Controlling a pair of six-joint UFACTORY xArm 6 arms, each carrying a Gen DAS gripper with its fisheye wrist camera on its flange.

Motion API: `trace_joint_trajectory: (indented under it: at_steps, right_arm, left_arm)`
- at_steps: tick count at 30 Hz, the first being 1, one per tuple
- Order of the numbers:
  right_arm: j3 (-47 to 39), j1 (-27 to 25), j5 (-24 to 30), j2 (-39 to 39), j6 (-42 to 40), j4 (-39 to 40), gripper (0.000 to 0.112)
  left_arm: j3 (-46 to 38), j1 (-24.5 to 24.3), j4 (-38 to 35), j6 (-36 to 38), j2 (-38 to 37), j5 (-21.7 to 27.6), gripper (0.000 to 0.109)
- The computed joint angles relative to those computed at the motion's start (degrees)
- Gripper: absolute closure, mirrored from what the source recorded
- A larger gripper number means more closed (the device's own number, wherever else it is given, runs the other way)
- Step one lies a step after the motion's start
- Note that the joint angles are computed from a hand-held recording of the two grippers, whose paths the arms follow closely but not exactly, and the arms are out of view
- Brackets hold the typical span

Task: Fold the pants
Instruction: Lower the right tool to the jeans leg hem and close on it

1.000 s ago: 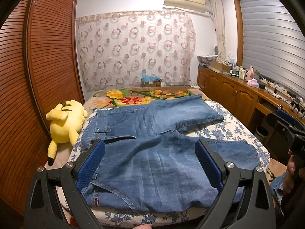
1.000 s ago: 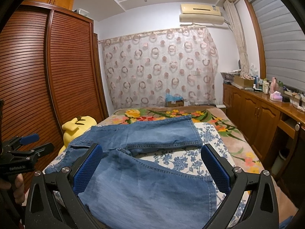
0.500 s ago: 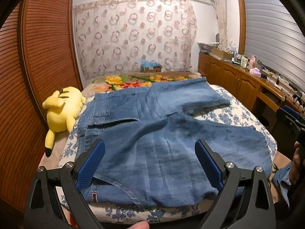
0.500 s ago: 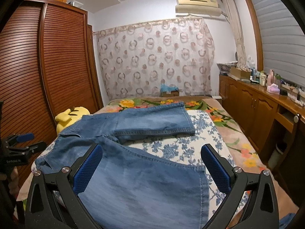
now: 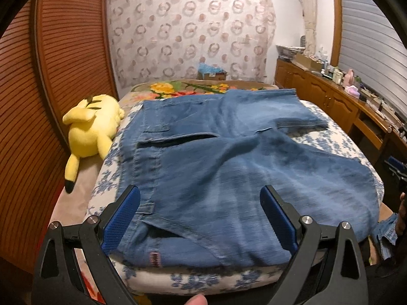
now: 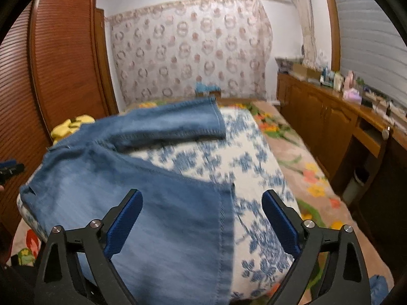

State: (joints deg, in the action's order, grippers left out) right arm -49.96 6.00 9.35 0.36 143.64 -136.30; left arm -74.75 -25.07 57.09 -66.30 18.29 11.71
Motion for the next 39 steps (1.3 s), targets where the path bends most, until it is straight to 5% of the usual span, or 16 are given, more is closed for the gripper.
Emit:
trace_joint_trajectory:
  at_steps: [4,8,11,18,26,29,34,39]
  right_arm:
    - [-2.02,-0.97,-3.83,2.16,-7.23,7.84,0.024]
    - [-2.3,-1.63,-6.23,3.24,-22.74,23.32,0.028]
    - [-1.22,-0.68,-6.24,2.69,-36.08,36.7,0.029]
    - [0.39,1.63,-4.36,1.5,-50.88,51.88,0.033]
    - [0.12,0.11,-5.21,1.78,-45.09,44.76,0.043]
    - [-0.09,0.37,-5.69,2.06,-42.27,41.41,0.055]
    - [-1.91,-1.8,-6.83,4.54,-44.34,40.1,0.093]
    - [-2.73,-3.8,-12.35,5.05,-52.87,46.44,0.104]
  left_arm:
    - [1.31,1.95,0.8,-1.41,0.16,-0.86,0.013]
    - [2.06,3.22,0.97,-1.95,0.41,-0.46,0.013]
    - [2.94,4.7,0.08,-1.58,0.9,-1.52,0.013]
    - [4.66,7.55,4.08,-6.49,1.2,-2.25,0.025]
    - [7.29,9.31,2.99,-6.35,1.75,-1.41,0.033]
    - [8.34,9.93,2.79,-6.63,1.56,-2.6,0.033]
    - [8.03,10.1,4.16,-8.0,1.88,-3.39,0.034]
    - [8.23,10.43,5.33,-8.75,1.73,-4.03,0.036]
